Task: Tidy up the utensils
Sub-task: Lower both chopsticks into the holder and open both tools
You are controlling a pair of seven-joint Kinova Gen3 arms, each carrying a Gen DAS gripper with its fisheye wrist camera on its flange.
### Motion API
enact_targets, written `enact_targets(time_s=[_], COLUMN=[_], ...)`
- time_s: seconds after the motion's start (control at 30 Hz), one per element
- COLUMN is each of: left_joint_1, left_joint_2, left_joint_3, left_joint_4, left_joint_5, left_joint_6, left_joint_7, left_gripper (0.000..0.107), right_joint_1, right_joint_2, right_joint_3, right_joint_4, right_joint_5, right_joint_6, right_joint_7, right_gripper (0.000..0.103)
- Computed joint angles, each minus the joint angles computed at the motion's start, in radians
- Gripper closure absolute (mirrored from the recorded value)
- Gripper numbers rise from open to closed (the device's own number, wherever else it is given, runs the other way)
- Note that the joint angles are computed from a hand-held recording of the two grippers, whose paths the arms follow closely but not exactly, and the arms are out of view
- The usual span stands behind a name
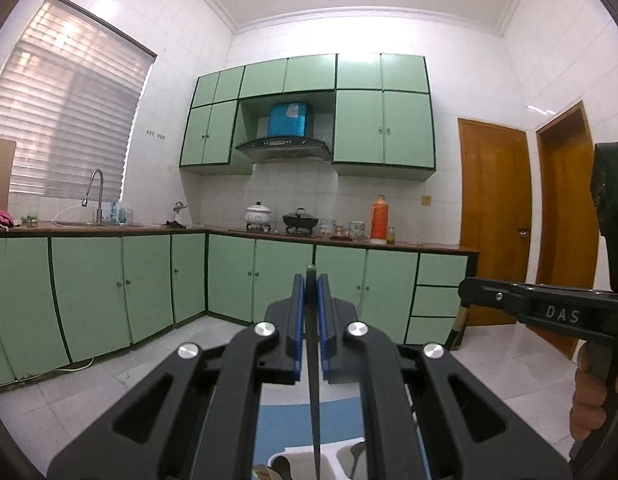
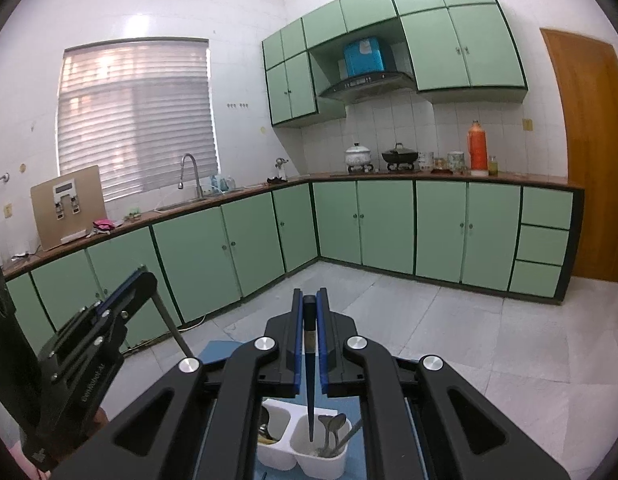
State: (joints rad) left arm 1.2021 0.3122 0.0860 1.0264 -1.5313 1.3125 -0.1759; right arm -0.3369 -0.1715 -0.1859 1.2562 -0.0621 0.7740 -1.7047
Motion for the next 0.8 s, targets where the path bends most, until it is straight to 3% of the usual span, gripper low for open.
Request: enact_targets(time_s=[0.43,0.8], left_joint_1=[-0.113,-0.156], left_joint_2=[-0.005,-0.015], left_joint_3=[0.007,0.031], left_joint_4=[0.115,0.19], left_joint_5=[0.096,0.168], left_joint_6=[-0.056,-0.073], left_joint_7=[0.076,0.089], left_gripper=[0.102,0.102], right_joint_1=[-0.014,-0.018], right_joint_2=[0.068,0.078], right_joint_3=[0.038,0.028], right_joint_4=[0.102,0.177], right_joint_5=[-0.088,-0.086], right_joint_6=[-0.056,-0.074], right_joint_7=[0.06,0.06], right_gripper=[0.097,0.096])
